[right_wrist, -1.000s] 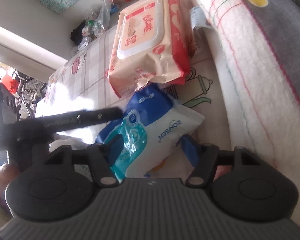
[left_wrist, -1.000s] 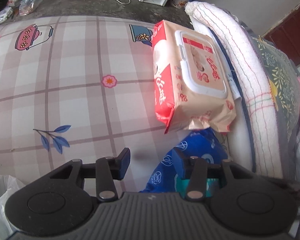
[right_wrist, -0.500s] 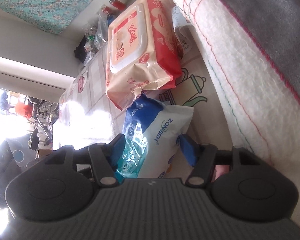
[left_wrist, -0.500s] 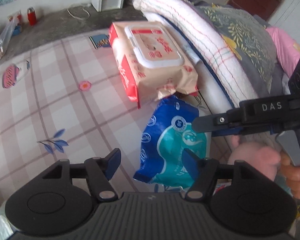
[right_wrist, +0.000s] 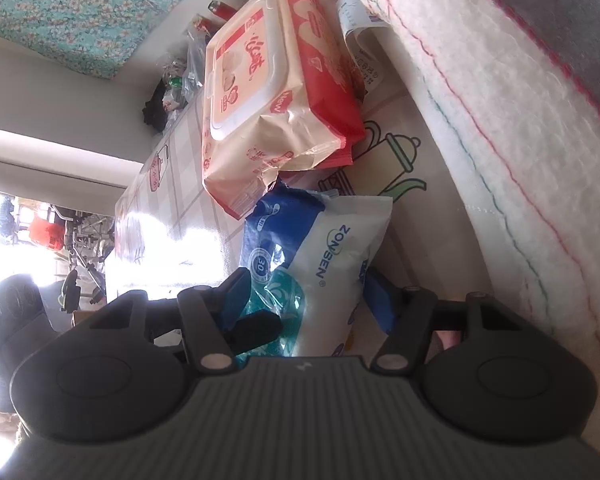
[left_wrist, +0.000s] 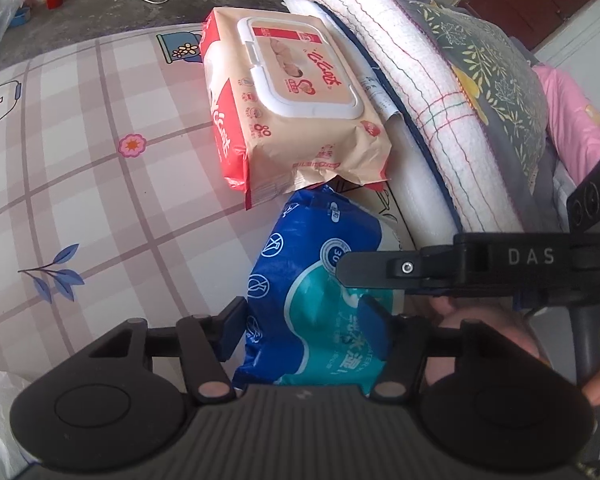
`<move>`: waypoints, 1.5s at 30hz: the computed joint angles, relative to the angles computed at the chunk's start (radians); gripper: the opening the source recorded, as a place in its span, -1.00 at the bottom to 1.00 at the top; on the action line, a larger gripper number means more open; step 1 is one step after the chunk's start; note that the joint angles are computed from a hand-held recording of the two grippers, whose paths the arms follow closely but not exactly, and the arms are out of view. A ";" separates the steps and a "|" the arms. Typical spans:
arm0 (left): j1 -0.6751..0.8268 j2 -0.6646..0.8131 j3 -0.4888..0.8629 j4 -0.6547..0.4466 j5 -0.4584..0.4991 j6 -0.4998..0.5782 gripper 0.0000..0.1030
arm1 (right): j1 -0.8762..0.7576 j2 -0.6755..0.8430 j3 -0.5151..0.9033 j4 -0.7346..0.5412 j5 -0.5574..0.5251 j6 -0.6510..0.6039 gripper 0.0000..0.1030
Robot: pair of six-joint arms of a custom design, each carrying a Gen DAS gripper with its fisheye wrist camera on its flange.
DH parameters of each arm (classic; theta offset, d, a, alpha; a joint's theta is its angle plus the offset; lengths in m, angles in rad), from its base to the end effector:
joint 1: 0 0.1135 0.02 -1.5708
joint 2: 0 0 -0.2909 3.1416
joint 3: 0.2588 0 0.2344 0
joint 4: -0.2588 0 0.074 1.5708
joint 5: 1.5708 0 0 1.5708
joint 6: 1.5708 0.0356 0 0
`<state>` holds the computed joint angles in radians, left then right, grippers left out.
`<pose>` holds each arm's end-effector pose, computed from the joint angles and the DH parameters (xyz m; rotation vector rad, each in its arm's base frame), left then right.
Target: Organize soft objects
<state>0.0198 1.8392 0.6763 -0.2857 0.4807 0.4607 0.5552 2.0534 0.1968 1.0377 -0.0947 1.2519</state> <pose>0.2552 -0.0114 0.1050 0.6631 2.7643 -0.6353 0.1881 0.1206 0.0569 0.8444 2.4679 0.8851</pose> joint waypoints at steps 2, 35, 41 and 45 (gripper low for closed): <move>0.004 -0.010 -0.006 0.003 0.009 -0.013 -0.03 | 0.006 0.012 -0.011 0.027 0.011 0.022 0.02; 1.319 -0.164 0.563 -1.200 0.156 1.168 -0.22 | 0.739 -0.343 0.751 -0.850 0.500 0.038 -0.17; 1.502 0.115 0.882 -1.249 0.124 1.167 -0.26 | 0.785 -0.038 1.174 -0.977 0.373 -0.002 -0.14; 1.544 0.267 1.043 -1.246 0.081 1.101 -0.26 | 0.811 0.155 1.457 -1.118 0.274 0.012 -0.10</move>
